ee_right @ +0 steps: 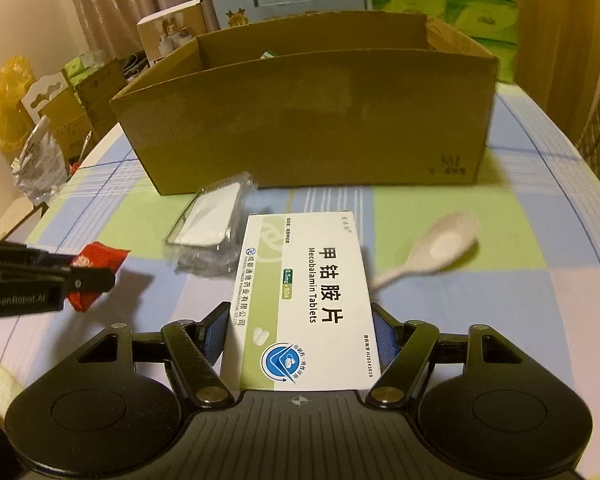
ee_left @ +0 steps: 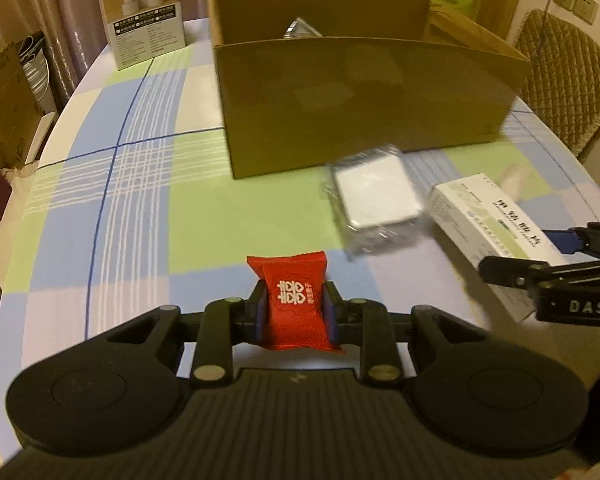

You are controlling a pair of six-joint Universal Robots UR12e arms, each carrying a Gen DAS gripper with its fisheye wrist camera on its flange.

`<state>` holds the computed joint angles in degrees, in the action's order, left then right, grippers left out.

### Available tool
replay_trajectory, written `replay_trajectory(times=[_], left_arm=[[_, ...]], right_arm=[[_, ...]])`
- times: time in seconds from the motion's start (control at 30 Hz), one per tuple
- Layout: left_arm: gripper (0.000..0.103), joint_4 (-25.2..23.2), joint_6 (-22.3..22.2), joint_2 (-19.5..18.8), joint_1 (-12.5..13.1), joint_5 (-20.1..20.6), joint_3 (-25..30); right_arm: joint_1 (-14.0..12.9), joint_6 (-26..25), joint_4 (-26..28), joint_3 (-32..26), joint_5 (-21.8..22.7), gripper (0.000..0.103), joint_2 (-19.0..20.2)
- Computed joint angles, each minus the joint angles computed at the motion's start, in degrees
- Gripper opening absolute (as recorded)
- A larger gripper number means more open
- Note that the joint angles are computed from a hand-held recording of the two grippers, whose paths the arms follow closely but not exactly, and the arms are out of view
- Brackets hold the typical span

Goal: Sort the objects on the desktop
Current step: 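Lift and carry the Mecobalamin box and red candy packet over the cardboard box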

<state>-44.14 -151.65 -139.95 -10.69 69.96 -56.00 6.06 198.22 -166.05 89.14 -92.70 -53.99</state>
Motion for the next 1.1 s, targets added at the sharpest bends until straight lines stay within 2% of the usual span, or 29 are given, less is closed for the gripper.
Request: replay_trajectory(times=[0.2, 0.37, 1.1], left_arm=[[0.023, 2.65, 0.31, 3.79, -0.39, -1.04, -6.41], [0.023, 4.24, 0.02, 5.81, -0.55, -2.06, -9.66], [0.023, 9.14, -1.22, 9.59, -0.92, -4.42, -13.19]], right_arm=[[0.43, 1.84, -1.66, 3.07, -1.10, 0.068, -2.08], [0.73, 2.81, -2.42, 4.58, -1.67, 0.068, -3.38], [1.41, 1.48, -5.56, 8.44, -7.02, 0.068, -8.51]])
